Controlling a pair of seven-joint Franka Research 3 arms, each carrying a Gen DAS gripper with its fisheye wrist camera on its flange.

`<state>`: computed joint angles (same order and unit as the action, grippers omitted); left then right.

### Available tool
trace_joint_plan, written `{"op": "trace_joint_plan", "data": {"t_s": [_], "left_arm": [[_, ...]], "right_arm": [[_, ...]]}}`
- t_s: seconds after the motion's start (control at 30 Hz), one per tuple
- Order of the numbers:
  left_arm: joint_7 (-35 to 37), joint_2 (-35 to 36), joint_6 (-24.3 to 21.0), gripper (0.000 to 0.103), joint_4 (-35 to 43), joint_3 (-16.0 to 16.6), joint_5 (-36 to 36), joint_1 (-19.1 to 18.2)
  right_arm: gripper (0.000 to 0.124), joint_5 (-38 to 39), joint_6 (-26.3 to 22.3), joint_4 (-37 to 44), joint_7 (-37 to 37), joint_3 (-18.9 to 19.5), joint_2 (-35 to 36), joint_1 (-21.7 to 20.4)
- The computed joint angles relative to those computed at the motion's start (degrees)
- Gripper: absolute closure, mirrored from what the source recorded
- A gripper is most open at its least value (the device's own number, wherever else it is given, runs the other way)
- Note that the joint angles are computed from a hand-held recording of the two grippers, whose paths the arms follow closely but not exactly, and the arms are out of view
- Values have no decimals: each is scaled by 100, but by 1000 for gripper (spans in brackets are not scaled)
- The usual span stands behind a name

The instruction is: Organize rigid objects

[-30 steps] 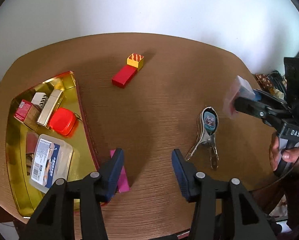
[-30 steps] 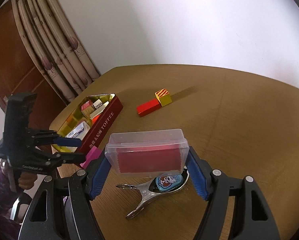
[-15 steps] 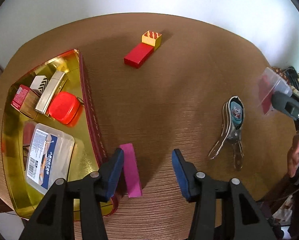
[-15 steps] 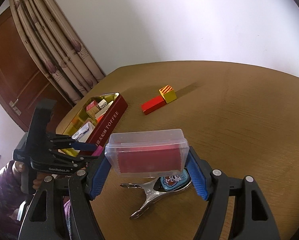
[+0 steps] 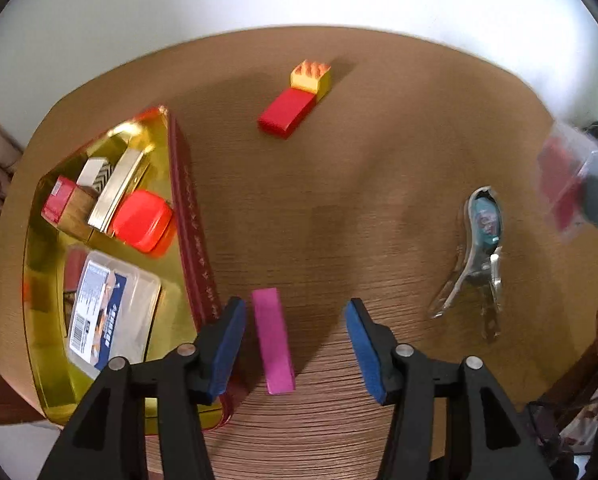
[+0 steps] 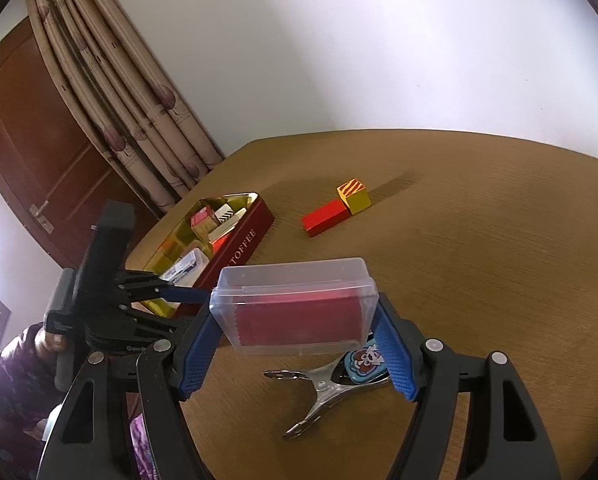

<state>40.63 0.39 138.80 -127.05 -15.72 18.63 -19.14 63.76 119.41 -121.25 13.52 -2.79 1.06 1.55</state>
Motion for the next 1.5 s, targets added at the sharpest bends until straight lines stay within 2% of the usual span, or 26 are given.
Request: {"op": "trace_joint_plan", "data": {"t_s": [0.1, 0.13, 0.3, 0.33, 0.37, 0.4, 0.5, 0.7, 0.87, 1.0, 1.1, 1.17, 1.23, 1.33, 1.4, 1.5], "left_arm": [[437, 20, 299, 49, -159, 51, -766, 69], [349, 7, 286, 49, -157, 41, -636, 60], [705, -123, 876, 51, -465, 72, -1298, 103], [655, -149, 952, 55, -511, 68, -1264, 104], [707, -163, 1005, 69, -557, 73, -1370, 105], [940, -159, 1049, 79, -594, 86, -1685, 98], [767, -287, 1141, 88, -757, 82, -1492, 112], [709, -704, 1637, 88, -1257, 117, -1768, 40], [337, -1485, 1869, 88, -1766, 78, -1678, -64], [-423, -2192, 1588, 88, -1906, -126, -1017, 141], [-878, -2830, 934, 88, -2026, -270, -531, 309], [-961, -3142, 435, 88, -2108, -234, -261, 387], [-899, -3361, 134, 88, -2270, -101, -65, 459], [-597, -3252, 23, 88, -2332, 153, 87, 554], [-508, -3082, -53, 88, -2289, 197, 229, 706], [-294, -2749, 216, 88, -2275, 385, 242, 847]], "right_arm": [[55, 35, -42, 21, -15, -4, 18, -11], [55, 31, -66, 26, -8, -11, 23, -21], [54, 60, -93, 33, 20, -19, 26, -50], [54, 56, -91, 27, 28, -19, 19, -53], [54, 46, -101, 27, 33, -20, 16, -55], [54, 40, -108, 27, 35, -22, 12, -57], [54, 54, -122, 1, 6, -22, -24, -55], [54, 83, -123, -47, 18, -23, -92, -35], [54, 50, -119, -98, -3, -41, -238, 10], [54, 34, -157, -139, -59, -46, -408, 72], [54, 24, -204, -238, -102, -36, -573, 161], [54, 11, -226, -298, -117, -29, -654, 229], [54, -30, -207, -366, -104, 4, -722, 320], [54, -58, -192, -449, -89, 37, -780, 446], [54, -85, -161, -477, -35, 73, -798, 533], [54, -123, -110, -502, 11, 114, -831, 645]]}}
